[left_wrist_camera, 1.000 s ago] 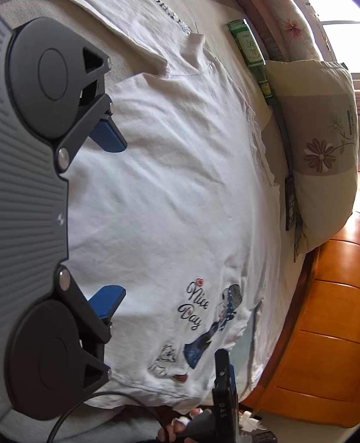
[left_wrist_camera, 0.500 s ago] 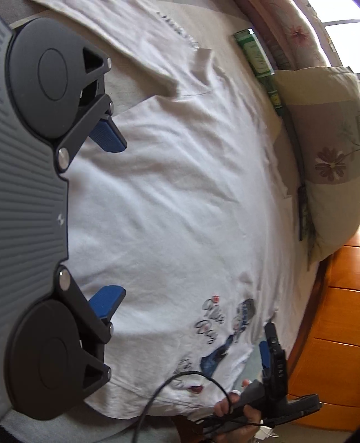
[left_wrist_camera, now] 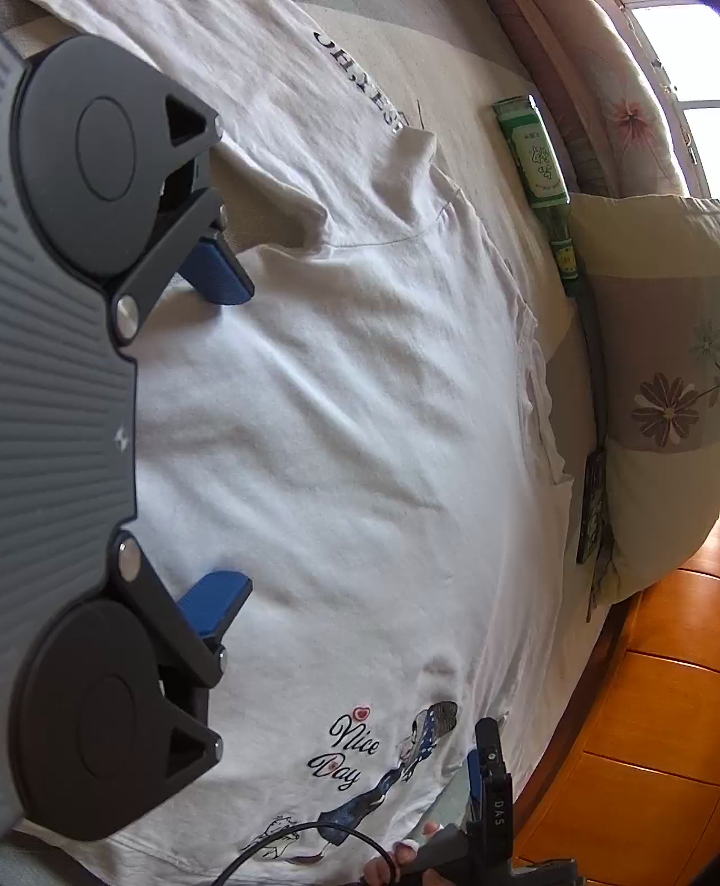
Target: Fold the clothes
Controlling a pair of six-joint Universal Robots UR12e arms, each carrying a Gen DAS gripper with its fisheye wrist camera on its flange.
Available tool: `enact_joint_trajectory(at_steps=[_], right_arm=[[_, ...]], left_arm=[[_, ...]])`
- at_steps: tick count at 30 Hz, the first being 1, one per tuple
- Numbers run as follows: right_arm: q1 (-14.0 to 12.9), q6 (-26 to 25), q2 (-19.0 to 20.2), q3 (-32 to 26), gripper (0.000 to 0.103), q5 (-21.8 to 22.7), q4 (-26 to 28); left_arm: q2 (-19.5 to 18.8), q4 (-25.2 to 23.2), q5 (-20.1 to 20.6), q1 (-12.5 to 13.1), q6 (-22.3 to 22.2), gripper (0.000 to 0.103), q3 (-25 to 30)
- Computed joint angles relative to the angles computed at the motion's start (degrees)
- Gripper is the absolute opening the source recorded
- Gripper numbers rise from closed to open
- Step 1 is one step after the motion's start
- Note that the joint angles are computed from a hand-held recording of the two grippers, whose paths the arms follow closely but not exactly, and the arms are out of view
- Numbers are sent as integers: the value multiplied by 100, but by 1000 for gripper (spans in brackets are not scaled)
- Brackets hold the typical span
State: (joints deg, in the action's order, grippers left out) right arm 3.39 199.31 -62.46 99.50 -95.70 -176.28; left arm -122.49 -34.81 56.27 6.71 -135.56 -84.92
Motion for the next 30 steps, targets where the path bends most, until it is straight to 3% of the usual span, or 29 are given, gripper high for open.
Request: enact_joint_trajectory(at_steps=[3,8,10,13,17,20,22,24,26,28,30], right_arm=[[288,88,-107,30,103,-454,92],[777,599,-136,133,103,-1602,669],[806,750,-253,332,103,-1672,844],[794,1100,-527,794,103,-1866,652],[655,1486,-901,1146,103,-1602,589],[725,1225,-928,1160,103,-1579,164],[692,1188,-903,1179,103,-1179,-104],[639,1542,-918,1212,103,-929,44],[591,1958,-993,1347,102,-936,140],[545,2180,-1145,1575,103,-953,-63],[531,2385,-1329,1639,103,-1148,379]], left_arm=[[112,225,-411,20,335,102,-213],[254,-173,-489,-7,1001,102,-431],[327,-340,-420,37,1156,102,-546],[443,-320,-511,184,1129,102,-755],[564,-237,-522,282,1224,102,-913],[602,-219,-744,297,1230,102,-954],[598,-259,-844,272,1264,102,-952],[599,-273,-811,239,1273,102,-959],[601,-184,-486,214,1195,102,-1009],[618,-66,-608,295,1203,102,-1111],[642,10,-674,337,1161,102,-1168]])
